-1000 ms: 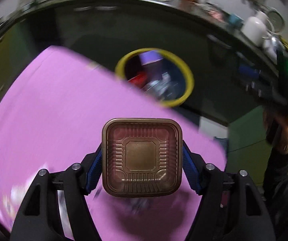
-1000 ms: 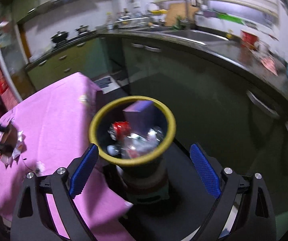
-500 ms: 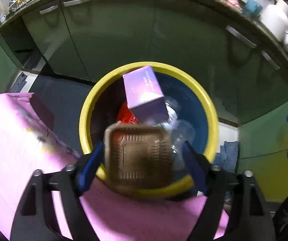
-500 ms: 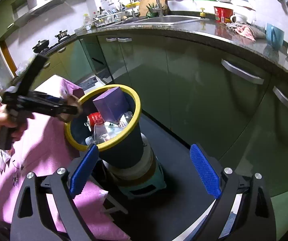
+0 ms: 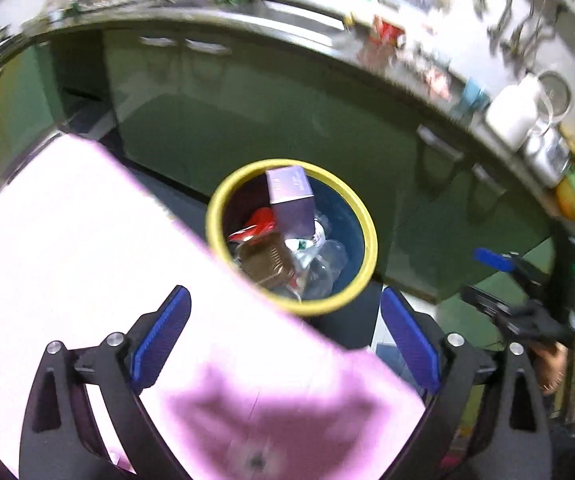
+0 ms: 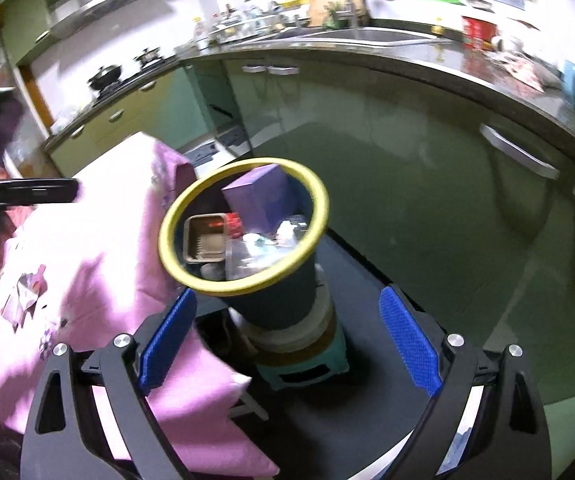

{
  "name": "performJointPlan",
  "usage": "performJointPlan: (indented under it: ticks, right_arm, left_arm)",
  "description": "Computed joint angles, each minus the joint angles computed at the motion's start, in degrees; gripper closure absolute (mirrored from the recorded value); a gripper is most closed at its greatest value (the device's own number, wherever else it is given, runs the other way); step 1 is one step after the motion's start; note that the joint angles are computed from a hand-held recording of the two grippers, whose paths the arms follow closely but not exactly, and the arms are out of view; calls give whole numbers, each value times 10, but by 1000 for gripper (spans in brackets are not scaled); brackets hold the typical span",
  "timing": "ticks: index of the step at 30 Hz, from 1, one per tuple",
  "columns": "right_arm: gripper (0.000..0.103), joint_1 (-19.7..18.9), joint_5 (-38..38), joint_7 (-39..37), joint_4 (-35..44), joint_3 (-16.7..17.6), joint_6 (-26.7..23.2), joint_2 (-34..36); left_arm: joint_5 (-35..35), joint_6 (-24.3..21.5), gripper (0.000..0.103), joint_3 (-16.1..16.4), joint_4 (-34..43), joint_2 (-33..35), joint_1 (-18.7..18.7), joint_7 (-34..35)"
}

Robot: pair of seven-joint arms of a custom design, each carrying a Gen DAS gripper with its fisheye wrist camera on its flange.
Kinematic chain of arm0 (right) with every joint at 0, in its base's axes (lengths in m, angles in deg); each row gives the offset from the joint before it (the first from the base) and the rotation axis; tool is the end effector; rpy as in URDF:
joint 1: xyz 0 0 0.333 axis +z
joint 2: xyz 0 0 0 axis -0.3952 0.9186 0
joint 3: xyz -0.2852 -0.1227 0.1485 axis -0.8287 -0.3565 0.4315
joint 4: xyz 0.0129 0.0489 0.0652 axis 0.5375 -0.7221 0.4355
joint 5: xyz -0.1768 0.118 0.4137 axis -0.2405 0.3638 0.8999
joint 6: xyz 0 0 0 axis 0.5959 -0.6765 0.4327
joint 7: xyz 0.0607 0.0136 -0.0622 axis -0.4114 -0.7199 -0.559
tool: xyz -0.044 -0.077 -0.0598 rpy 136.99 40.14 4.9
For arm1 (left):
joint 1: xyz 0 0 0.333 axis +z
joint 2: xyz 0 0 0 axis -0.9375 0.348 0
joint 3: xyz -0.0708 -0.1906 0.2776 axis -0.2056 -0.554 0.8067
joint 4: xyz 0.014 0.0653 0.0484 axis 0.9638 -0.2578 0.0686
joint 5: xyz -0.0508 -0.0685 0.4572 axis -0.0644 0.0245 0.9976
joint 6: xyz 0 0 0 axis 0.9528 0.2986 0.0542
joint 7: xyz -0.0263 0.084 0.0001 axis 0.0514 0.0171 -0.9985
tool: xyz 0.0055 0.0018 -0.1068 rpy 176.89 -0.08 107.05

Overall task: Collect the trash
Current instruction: 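Reach the right gripper to the red-and-white milk carton and grasp it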

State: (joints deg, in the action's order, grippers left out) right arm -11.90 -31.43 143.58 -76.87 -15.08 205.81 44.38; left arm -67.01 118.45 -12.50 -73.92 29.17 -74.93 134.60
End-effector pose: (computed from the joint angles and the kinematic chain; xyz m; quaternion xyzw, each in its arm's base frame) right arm 0.4724 0.2484 0.4896 -0.5789 0.7315 -0.2041 0.2969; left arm 0.6051 -0.1487 0.5916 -0.3826 0.8713 -0.3074 0.0023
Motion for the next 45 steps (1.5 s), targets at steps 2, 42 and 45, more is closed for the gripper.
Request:
performJointPlan:
  ticks: [2, 42, 45]
  right_arm:
    - [11, 13, 6, -24, 26, -1, -3, 26]
    - [43, 308, 333, -740, 954, -40, -393, 700]
    - [44, 315, 331, -732, 991, -47, -407, 725]
  left_arm:
    - [-37, 14, 10, 29, -44, -47, 19, 35]
    - [-60, 273, 7, 129, -124, -55, 163, 4]
    - [-58, 275, 7, 128, -128, -57, 160, 6]
